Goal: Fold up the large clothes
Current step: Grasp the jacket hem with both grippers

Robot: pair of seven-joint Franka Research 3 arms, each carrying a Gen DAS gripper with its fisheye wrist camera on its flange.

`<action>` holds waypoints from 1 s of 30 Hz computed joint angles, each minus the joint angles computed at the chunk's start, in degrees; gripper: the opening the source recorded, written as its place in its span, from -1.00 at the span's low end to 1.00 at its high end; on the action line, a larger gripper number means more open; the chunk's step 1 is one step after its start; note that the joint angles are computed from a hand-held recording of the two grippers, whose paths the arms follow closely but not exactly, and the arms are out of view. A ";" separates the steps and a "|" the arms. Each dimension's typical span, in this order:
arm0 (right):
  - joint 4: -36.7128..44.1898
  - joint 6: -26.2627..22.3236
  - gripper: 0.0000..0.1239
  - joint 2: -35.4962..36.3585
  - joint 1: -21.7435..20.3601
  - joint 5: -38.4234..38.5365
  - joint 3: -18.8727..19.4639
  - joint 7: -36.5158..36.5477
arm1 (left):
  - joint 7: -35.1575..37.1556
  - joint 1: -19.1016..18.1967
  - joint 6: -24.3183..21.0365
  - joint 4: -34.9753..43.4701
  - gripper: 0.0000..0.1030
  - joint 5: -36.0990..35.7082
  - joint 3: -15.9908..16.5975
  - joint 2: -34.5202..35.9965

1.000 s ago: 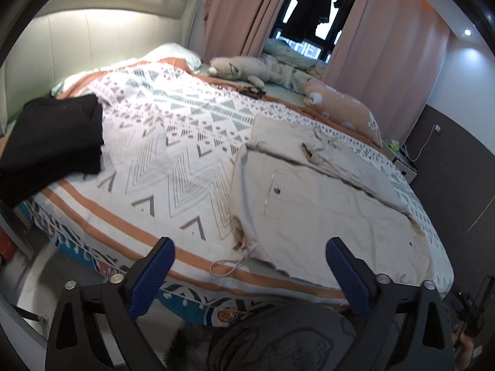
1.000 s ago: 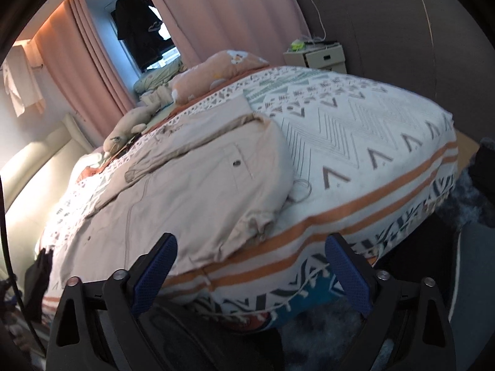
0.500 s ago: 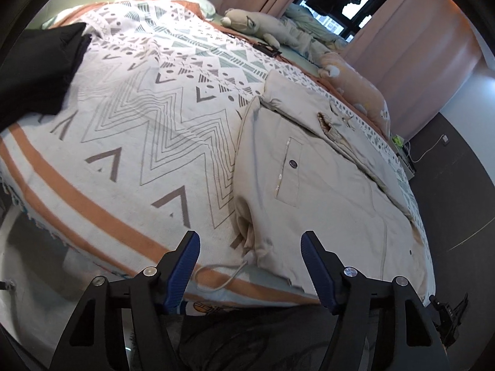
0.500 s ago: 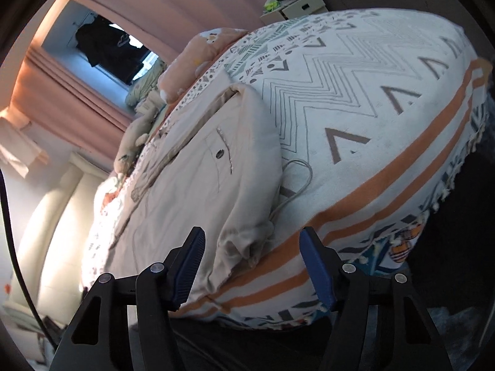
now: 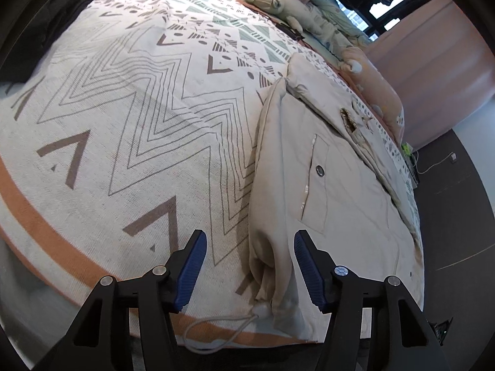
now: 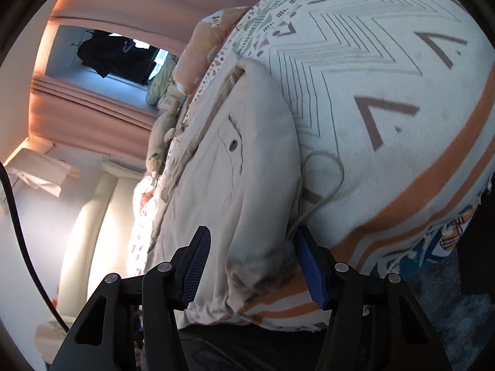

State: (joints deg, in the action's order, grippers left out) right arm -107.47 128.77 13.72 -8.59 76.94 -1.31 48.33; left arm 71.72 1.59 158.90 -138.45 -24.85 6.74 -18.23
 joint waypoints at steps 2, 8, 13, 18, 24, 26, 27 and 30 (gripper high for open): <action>0.48 0.69 -0.06 0.13 0.17 -0.11 0.01 -0.12 | 0.66 -0.33 0.33 0.88 0.17 -0.58 0.20 1.31; 4.32 0.65 -0.06 3.30 -0.11 -1.82 0.76 0.75 | 5.80 -1.04 0.53 4.99 0.16 -5.65 0.74 5.59; 7.38 1.61 -0.05 5.54 -0.20 -1.63 2.08 1.28 | 12.55 -1.01 -0.66 6.86 0.08 -13.77 0.11 7.22; 7.68 -1.99 -0.05 5.99 -1.29 -1.59 3.02 0.44 | 21.36 -2.13 -1.49 5.23 0.06 -24.24 0.06 5.50; 7.09 -5.26 -0.14 6.00 -1.69 -0.77 2.82 -1.33 | 26.81 -2.32 -2.53 5.08 0.05 -30.89 -0.58 5.12; 6.88 -3.84 -0.41 5.90 -1.09 -1.29 2.67 0.53 | 27.91 -2.24 -3.05 5.03 -0.05 -33.96 -0.63 5.07; 6.21 -2.74 -0.48 5.38 -0.69 -2.22 2.46 1.30 | 28.08 -2.02 -3.44 4.80 -0.12 -34.92 -0.77 4.89; 5.19 -1.22 -0.55 4.44 -0.21 -2.52 2.41 1.83 | 25.31 -0.74 -3.08 2.96 -0.53 -32.65 -2.08 3.41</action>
